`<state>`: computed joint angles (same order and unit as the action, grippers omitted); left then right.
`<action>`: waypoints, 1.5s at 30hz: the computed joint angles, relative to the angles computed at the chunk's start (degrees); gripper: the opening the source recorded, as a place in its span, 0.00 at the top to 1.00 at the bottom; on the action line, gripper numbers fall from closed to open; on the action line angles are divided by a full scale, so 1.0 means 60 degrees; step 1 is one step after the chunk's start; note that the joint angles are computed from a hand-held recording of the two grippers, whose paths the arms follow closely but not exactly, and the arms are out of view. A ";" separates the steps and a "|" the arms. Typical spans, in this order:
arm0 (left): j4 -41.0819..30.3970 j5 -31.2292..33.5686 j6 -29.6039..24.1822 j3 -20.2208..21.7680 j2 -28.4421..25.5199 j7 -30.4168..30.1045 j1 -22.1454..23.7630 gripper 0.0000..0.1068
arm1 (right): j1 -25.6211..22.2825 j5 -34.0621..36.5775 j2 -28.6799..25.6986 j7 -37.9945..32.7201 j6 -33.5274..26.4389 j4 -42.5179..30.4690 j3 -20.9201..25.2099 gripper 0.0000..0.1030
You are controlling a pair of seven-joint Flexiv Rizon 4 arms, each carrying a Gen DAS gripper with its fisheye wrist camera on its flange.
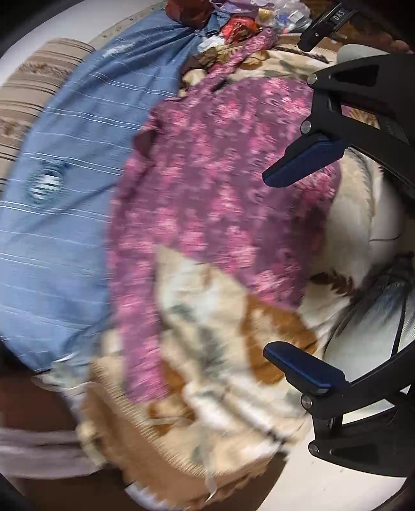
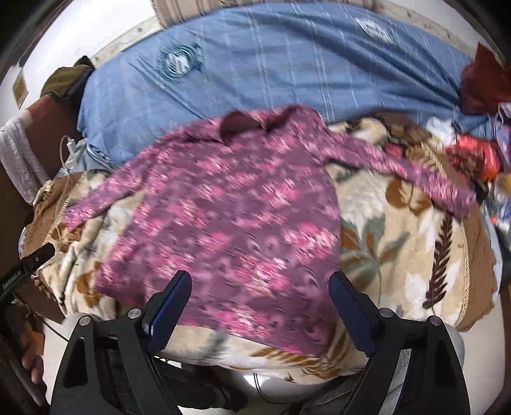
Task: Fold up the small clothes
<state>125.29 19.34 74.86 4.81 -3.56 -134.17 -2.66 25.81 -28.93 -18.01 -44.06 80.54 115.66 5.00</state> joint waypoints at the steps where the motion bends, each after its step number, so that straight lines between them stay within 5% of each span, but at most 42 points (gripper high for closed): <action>1: 0.0204 -0.0608 0.0443 -0.0121 -0.0260 0.0588 0.0111 0.08 | -0.0286 0.0343 -0.0128 -0.0304 0.0063 0.0031 0.0227 0.15; 5: 0.0577 -0.2873 0.1387 -0.0664 -0.1342 0.2470 0.0434 0.10 | -0.1259 0.1821 -0.0712 -0.1175 0.0138 0.0039 0.0867 0.31; 13: 0.0070 -0.5132 0.0914 -0.1283 -0.2538 0.4655 0.0888 0.23 | -0.1705 0.3187 -0.1981 -0.3015 -0.1047 -0.1126 0.1655 0.57; 14: 0.0118 -0.5415 0.0890 -0.1411 -0.2575 0.4944 0.0926 0.25 | -0.1688 0.3328 -0.2045 -0.3166 -0.1086 -0.1134 0.1704 0.67; 18: -0.0647 -0.4280 -0.0001 0.0111 -0.2915 0.4200 -0.0414 0.29 | -0.1166 0.3209 -0.2027 -0.3260 -0.0740 -0.0827 0.1180 0.80; 21: -0.1015 -0.3437 -0.0463 0.0808 -0.2905 0.3039 -0.0948 0.68 | -0.1334 0.3417 -0.1931 -0.3438 -0.0929 -0.0906 0.1363 0.93; 22: -0.0904 -0.3528 -0.0478 0.0646 -0.2759 0.3046 -0.0800 0.96 | -0.1439 0.3541 -0.1821 -0.3549 -0.0956 -0.0879 0.1466 0.93; 24: -0.0424 -0.3924 -0.0188 0.0237 -0.2338 0.3199 -0.0457 0.96 | -0.1605 0.3772 -0.1495 -0.3752 -0.0885 -0.0686 0.1602 0.96; 29: 0.1094 -0.4600 -0.0158 -0.0285 -0.0577 0.3804 -0.0214 0.96 | -0.1882 0.4073 -0.0335 -0.4446 -0.1296 -0.0118 0.1719 0.96; 35: 0.0546 -0.2398 -0.2228 -0.0233 -0.0472 0.2372 -0.0335 0.95 | -0.1262 0.3362 0.0081 -0.4191 -0.2647 0.0189 0.1162 0.96; 39: -0.0496 -0.0913 -0.3347 -0.0206 -0.0734 0.1553 -0.0679 0.79 | -0.1305 0.4062 -0.0728 -0.4475 -0.3028 -0.0623 0.1397 0.88; 41: -0.0489 -0.0572 -0.3309 -0.0247 -0.0309 0.1571 -0.0768 0.59 | -0.1296 0.4125 -0.0460 -0.4273 -0.2783 -0.0444 0.1296 0.85; 43: -0.0231 -0.0306 -0.2822 -0.0296 0.0347 0.1414 -0.0799 0.51 | -0.1408 0.4141 0.0107 -0.4187 -0.2027 0.0064 0.1188 0.68; 45: -0.0260 -0.0083 -0.2380 -0.0494 0.0593 0.1068 -0.0749 0.43 | -0.1637 0.4308 0.0594 -0.4206 -0.1152 0.0470 0.1156 0.31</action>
<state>123.73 18.85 60.58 1.85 0.00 -127.77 -7.16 15.98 -3.08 -14.44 -69.30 73.62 118.48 11.93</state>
